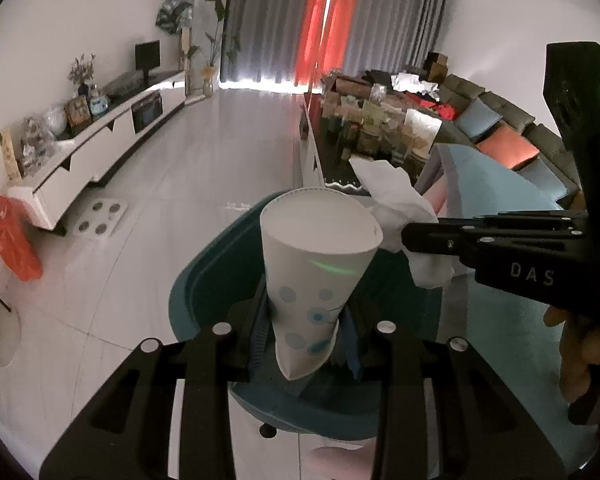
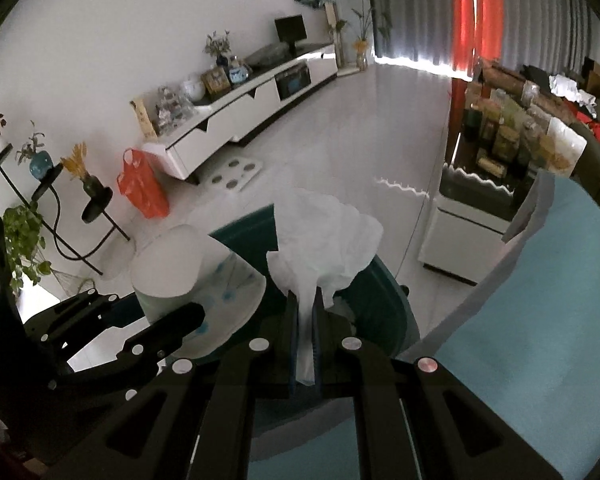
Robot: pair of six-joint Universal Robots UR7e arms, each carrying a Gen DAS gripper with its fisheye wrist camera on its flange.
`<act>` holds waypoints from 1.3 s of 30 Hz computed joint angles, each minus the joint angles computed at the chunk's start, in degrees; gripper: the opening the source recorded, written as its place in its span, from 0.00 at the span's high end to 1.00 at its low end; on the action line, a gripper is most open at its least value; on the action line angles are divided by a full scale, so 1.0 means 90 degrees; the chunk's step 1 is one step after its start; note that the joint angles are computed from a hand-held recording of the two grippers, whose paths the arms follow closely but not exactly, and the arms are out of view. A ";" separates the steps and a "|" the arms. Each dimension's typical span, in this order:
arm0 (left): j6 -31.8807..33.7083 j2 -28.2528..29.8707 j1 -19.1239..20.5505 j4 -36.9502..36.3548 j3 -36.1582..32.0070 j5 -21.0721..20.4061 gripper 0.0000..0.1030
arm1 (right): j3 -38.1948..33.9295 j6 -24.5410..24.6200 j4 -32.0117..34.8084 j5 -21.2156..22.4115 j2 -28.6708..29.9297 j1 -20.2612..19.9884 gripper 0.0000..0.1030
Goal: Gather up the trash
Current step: 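Carry the paper cup and tissue in both tools over the teal bin, then open the left tool to drop the cup while the right tool drops the tissue, then move both tools back over the table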
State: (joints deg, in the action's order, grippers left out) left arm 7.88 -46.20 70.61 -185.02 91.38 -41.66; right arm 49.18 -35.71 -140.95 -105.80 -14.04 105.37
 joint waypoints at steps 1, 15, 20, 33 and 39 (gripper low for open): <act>0.0005 0.0037 0.0056 0.0070 -0.0071 0.0003 0.69 | -0.0101 0.0024 0.0117 -0.0039 0.0058 0.0004 0.95; -0.0022 0.0459 0.0392 0.0619 -0.0672 -0.0057 0.64 | -0.1312 0.0281 0.1211 -0.0296 0.0672 0.0050 0.71; 0.0144 0.0498 0.0384 0.0273 -0.0657 -0.0054 0.54 | -0.1121 0.0416 0.0978 -0.0107 0.0527 0.0013 0.62; 0.0860 0.0220 -0.0121 -0.0846 -0.0178 0.0516 0.18 | 0.1007 0.0569 -0.1013 0.0635 -0.0870 -0.0148 0.38; 0.1086 0.0099 -0.0441 -0.1138 0.0013 0.0707 0.05 | 0.2318 0.0444 -0.2396 0.0802 -0.1628 -0.0246 0.20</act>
State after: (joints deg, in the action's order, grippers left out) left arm 17.66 -45.31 66.64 -195.26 91.50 -35.29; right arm 70.04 -31.72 -162.51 -98.58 -28.69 103.15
